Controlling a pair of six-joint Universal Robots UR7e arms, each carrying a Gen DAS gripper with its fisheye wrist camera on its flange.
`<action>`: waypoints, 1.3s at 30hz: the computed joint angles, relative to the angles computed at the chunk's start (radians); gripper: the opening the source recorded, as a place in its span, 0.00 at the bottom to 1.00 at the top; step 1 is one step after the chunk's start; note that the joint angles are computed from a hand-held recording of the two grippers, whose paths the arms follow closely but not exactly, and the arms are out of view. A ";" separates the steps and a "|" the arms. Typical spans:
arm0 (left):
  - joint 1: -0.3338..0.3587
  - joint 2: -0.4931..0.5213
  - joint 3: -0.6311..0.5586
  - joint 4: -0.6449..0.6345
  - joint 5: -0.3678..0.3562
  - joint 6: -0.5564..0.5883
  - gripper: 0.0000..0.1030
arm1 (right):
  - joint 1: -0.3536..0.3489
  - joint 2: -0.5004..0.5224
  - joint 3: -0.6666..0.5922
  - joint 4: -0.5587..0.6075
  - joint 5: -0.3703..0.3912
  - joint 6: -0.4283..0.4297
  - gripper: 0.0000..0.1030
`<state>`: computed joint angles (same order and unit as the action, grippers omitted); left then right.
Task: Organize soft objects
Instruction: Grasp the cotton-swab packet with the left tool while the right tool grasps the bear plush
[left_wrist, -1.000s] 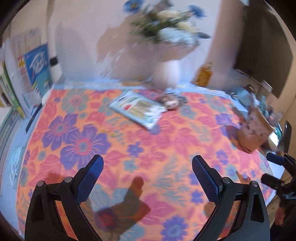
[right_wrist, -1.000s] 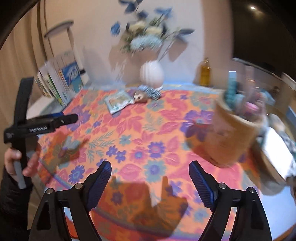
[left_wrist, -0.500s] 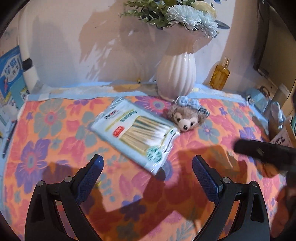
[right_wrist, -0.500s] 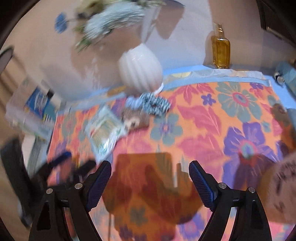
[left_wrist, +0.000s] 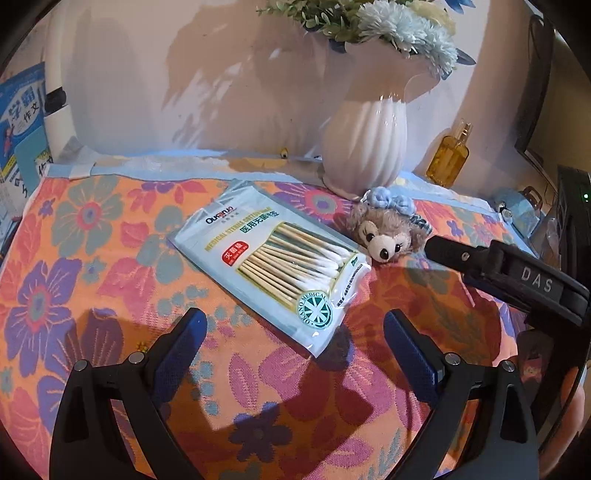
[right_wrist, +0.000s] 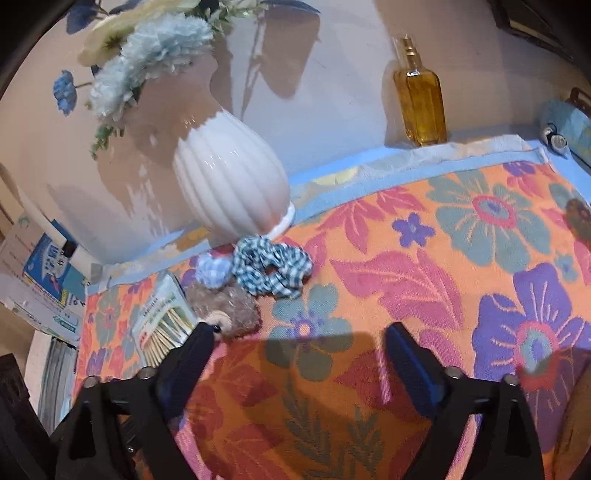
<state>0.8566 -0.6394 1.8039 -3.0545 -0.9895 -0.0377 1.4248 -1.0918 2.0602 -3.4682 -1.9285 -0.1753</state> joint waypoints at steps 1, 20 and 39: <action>0.000 0.000 0.000 0.000 0.002 0.000 0.94 | 0.002 0.001 -0.007 0.019 -0.003 -0.002 0.93; 0.017 0.025 -0.072 0.154 0.159 -0.103 0.99 | 0.006 0.012 -0.017 0.025 -0.012 -0.025 0.93; 0.105 -0.056 -0.157 0.278 -0.075 -0.378 0.98 | 0.092 0.075 -0.097 0.049 -0.092 -0.100 0.94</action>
